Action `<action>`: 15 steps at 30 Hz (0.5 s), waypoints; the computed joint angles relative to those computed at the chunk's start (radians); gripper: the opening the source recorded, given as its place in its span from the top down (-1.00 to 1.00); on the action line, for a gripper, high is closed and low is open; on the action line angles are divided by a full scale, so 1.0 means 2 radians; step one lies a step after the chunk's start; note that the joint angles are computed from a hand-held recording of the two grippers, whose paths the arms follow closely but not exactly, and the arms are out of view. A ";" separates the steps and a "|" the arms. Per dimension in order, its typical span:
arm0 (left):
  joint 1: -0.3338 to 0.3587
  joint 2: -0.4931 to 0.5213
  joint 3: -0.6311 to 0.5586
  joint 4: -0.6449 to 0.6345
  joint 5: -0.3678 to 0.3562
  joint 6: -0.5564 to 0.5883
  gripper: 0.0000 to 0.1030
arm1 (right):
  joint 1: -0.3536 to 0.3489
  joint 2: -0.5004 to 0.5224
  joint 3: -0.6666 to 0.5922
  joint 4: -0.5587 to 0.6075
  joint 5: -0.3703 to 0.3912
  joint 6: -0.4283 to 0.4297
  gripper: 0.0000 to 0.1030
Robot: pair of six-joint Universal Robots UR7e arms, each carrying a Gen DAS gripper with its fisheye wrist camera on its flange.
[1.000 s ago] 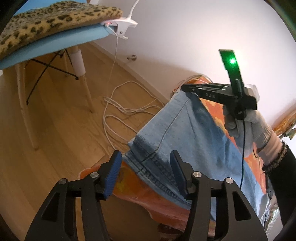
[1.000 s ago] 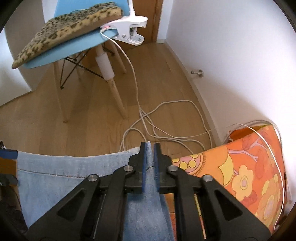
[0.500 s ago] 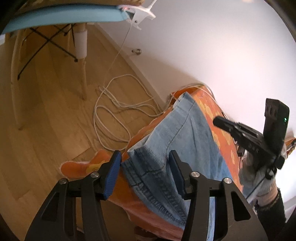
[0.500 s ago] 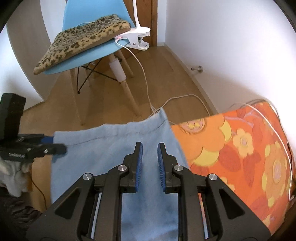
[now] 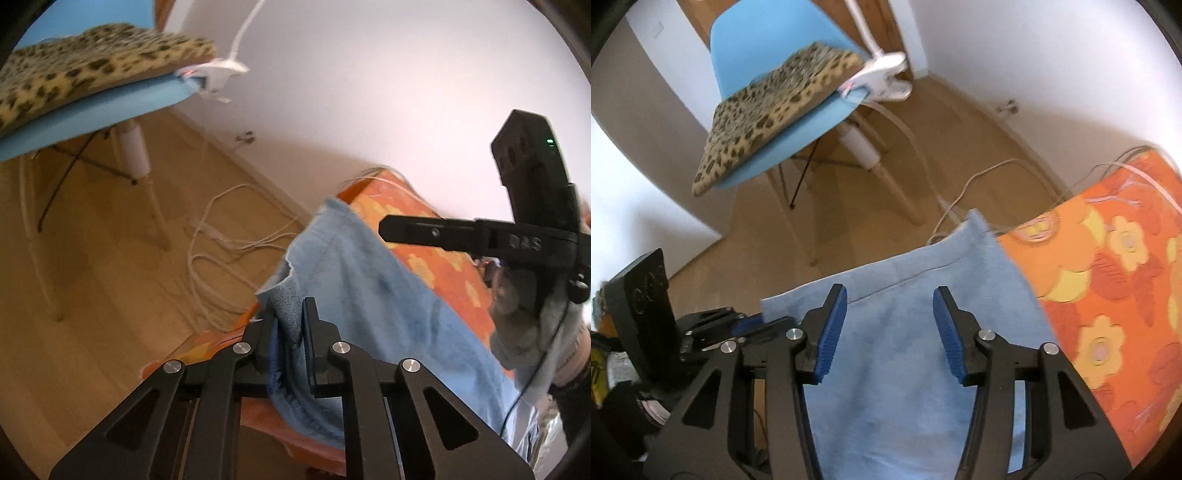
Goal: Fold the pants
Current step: 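Grasp the hem end of the folded jeans with the left tool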
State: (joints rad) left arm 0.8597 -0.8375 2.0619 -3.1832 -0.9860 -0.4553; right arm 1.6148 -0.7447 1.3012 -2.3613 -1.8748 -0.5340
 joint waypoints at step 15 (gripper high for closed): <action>0.039 -0.006 -0.002 0.042 -0.056 -0.076 -0.04 | 0.020 0.020 0.024 -0.014 -0.053 -0.017 0.01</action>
State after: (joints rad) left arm 0.9371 -0.8502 2.0586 -3.0984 -1.0980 -0.6069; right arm 1.6552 -0.7044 1.3494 -2.3895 -1.9799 -0.5674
